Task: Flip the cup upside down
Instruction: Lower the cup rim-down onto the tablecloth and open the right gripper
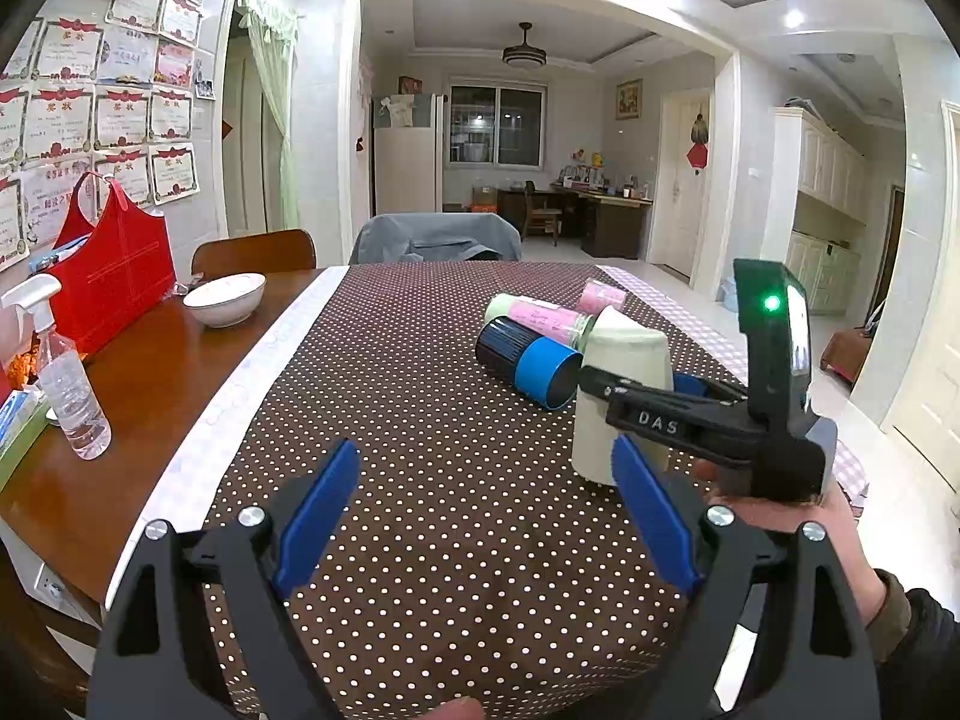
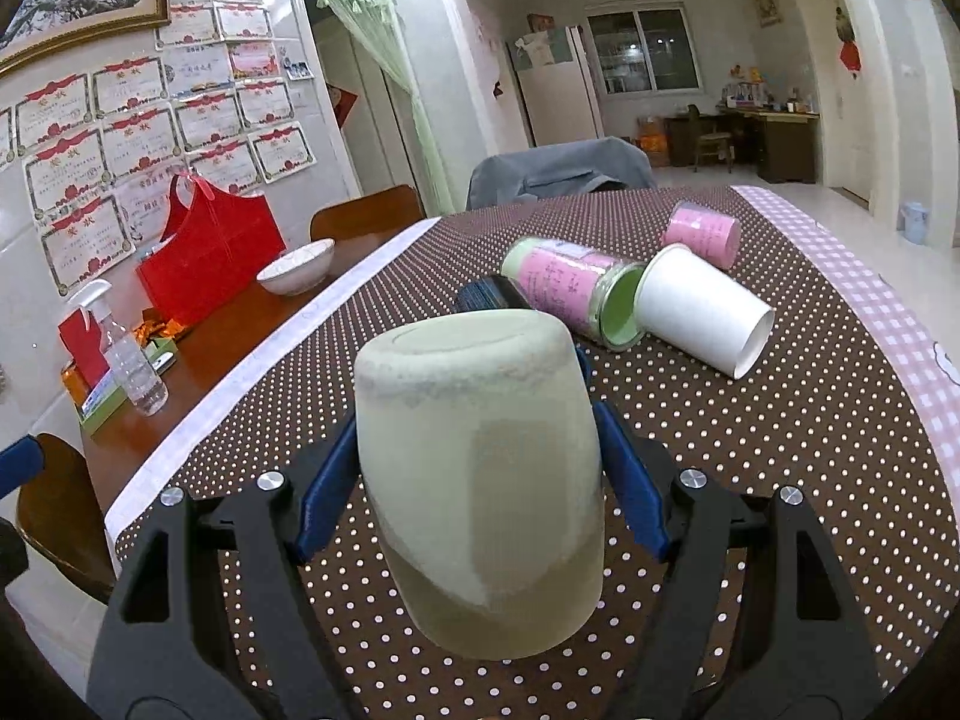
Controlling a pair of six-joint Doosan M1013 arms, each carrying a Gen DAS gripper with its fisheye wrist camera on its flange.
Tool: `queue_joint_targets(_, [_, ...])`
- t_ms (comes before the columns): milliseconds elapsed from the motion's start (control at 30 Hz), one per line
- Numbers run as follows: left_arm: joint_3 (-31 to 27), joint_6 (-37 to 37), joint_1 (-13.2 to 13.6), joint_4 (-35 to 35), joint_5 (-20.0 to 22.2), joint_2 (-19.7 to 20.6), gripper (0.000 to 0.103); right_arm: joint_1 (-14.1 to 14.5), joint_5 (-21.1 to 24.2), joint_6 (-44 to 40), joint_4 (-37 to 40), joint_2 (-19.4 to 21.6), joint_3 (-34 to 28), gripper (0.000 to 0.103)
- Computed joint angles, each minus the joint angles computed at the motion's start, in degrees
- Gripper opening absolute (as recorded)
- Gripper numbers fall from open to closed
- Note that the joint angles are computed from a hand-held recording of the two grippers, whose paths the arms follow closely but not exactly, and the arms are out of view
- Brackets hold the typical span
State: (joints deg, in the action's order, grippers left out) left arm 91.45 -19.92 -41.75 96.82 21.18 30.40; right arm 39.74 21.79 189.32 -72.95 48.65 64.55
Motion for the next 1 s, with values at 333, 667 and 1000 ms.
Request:
queue_joint_targets(333, [-0.01, 0.18, -0.12, -0.02, 0.23, -0.11, 0.085, 0.7, -0.93, 1.74, -2.45, -1.34, 1.65, 0.09])
queue_joint_targets(667, [0.22, 0.44, -0.88, 0.14, 1.21, -0.67, 0.085, 1.23, -0.21, 12.0, -8.62, -4.35, 4.46, 0.097])
queue_joint_targets(1000, [-0.83, 8.05, -2.35, -6.11, 4.6, -0.61, 0.09, 2.07, 1.81, 25.99, -16.28, -8.75, 9.93, 0.097])
